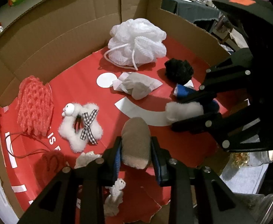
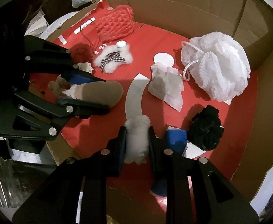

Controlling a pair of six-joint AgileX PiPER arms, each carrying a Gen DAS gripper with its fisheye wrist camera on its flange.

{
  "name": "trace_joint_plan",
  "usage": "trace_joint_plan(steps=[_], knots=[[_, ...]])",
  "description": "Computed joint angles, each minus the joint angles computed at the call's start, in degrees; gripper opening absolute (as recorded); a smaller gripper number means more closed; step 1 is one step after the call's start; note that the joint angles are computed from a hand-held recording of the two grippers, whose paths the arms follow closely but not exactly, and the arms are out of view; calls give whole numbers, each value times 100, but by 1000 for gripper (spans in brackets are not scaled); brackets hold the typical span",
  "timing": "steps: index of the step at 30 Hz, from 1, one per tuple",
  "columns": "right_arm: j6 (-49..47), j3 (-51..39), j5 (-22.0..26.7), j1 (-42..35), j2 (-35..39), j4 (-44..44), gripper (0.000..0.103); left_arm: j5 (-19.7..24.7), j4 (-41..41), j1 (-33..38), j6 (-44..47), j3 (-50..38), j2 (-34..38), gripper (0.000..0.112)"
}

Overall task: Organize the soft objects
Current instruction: 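Lower both items into the box and open both tools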

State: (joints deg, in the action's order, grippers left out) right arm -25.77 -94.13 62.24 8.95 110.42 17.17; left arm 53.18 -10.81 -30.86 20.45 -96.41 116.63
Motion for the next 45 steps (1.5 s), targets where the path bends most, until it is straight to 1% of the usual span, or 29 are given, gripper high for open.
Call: trace_joint_plan(steps=[2,3,7,8,10,28,40,41,43,44,45], knots=[[1,12,-35,25,-13,-58,21,52,14,9,9,-59,19,35],[16,-26,-46,55,15,-93,21,129,47,-9,-30,-236,116,36],[30,-38,-105,115,14,-196,21,141,61,14,-12,-209,78,38],[30,-37,-122,130,14,-229,21,35,78,-42,-60,-141,104,39],[12,-18,-151,162,4,-261,21,4,95,-59,-89,-79,71,40],[-60,334,-498,259,-216,-428,23,-19,72,-61,-76,-11,13,49],[-76,383,-606,300,-216,-478,23,-94,100,-95,-153,79,-74,53],[-88,390,-610,300,-218,-472,25,-112,81,-84,-145,99,-95,53],[-81,427,-653,311,-233,-504,35,-116,63,-72,-134,120,-140,55],[-104,464,-713,319,-246,-495,54,-122,61,-66,-128,134,-165,55],[-135,532,-798,322,-289,-483,65,-123,49,-45,-106,156,-202,55]])
